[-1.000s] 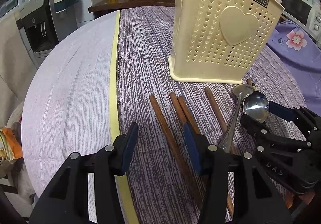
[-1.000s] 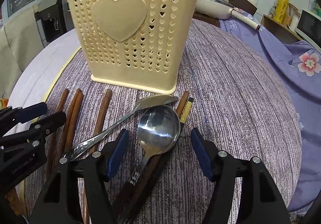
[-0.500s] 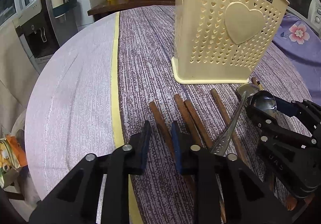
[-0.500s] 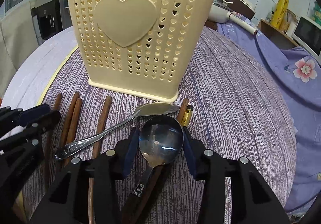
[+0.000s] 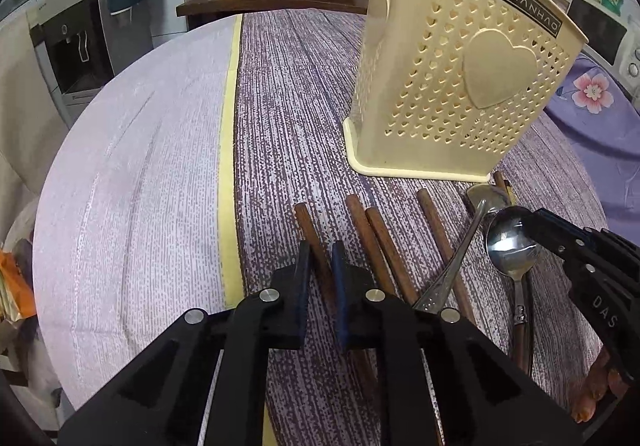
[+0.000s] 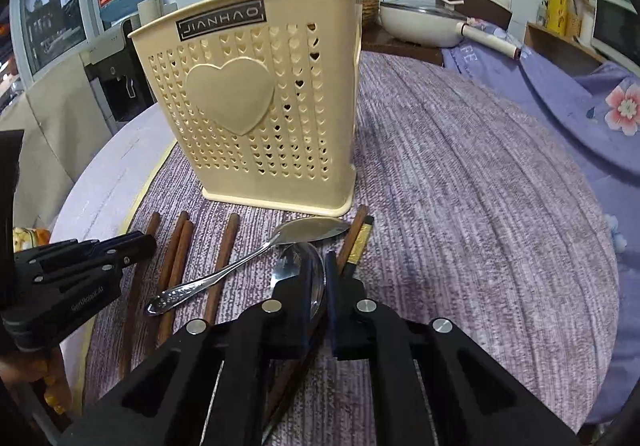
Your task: Organize utensils
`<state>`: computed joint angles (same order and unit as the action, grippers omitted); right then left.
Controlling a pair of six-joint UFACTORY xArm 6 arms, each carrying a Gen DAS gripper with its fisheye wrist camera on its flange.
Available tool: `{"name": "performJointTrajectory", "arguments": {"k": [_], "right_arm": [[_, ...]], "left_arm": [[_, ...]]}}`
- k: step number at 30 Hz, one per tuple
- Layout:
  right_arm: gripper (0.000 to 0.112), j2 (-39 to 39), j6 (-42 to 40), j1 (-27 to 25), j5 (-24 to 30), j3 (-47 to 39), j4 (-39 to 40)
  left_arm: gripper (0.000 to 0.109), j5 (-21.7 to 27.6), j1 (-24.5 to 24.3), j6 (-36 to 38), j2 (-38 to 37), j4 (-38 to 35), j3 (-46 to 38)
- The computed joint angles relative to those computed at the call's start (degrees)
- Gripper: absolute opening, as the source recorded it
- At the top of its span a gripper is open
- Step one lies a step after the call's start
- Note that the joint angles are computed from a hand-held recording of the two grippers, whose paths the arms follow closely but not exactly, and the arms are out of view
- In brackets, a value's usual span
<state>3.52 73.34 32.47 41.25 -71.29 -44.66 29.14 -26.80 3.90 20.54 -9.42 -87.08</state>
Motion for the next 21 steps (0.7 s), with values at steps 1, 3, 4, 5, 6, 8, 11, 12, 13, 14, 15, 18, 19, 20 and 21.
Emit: {"name": "performJointTrajectory", "arguments": {"k": [1,3,4,5,6,8,11,12,13,14,15,18,19,20,21], "right_arm": [[0.003,-0.29,-0.23,-0.13,-0.80,0.43,-0.22],[0.003,-1.00,-0.72,-0.77,-2.74,1.51,0.83],[0.003,-1.23,-1.45,-1.24,-3.78,1.88,1.88],[0.003,-1.50,-2.50,-1.74,-5.04,2.42,3.04],[0.005,-1.89,-2.83,-2.38,-6.53,3.08,3.56],[0.054,-3.55,0.73,-3.88,-10.43,5.47,1.95],[0.045,-4.34,2.24,-4.56,-11.55,6.53,2.23],[0.039,-3.83,-0.12,-4.45,-11.63,6.20,4.44],[0.031,-3.25,-2.74,-4.60,-12.02,5.99,6.99],[0.028,-2.78,-4.63,-4.76,-12.50,5.97,9.12],[0.028,-2.33,-6.52,-5.02,-13.16,5.98,11.28],[0.014,-1.43,-9.61,-5.65,-14.20,6.00,14.48],[0.007,-1.45,-11.86,-6.03,-15.87,6.42,16.69],[0.006,-1.54,-13.24,-6.18,-16.78,6.68,18.25],[0.005,-1.61,-13.89,-6.14,-16.75,6.52,18.62]], "left_arm": [[0.011,-0.09,-0.10,-0.03,0.07,0.28,-0.04],[0.011,-0.02,-0.26,0.74,0.08,-0.45,-0.08],[0.011,0.07,-0.33,1.17,0.11,-0.88,-0.16],[0.011,0.08,-0.33,1.35,0.13,-1.01,-0.24],[0.011,-0.06,-0.32,1.37,-0.04,-0.97,0.02],[0.011,0.07,-0.21,1.43,-0.05,-1.04,0.04],[0.011,-0.37,-0.15,2.43,-0.68,-2.38,1.08],[0.011,-0.20,-0.13,2.60,-0.67,-2.62,0.99],[0.011,0.07,-0.08,2.83,-0.61,-2.95,0.82],[0.011,0.40,-0.02,3.23,-0.52,-3.52,0.59],[0.011,0.83,0.09,3.80,-0.35,-4.44,0.24],[0.011,2.47,0.63,5.73,0.27,-7.53,-1.07],[0.011,2.90,0.77,6.27,0.42,-8.38,-1.37],[0.011,3.37,0.93,6.78,0.62,-9.22,-1.77],[0.010,3.68,1.00,7.04,0.80,-9.67,-2.07]]}}
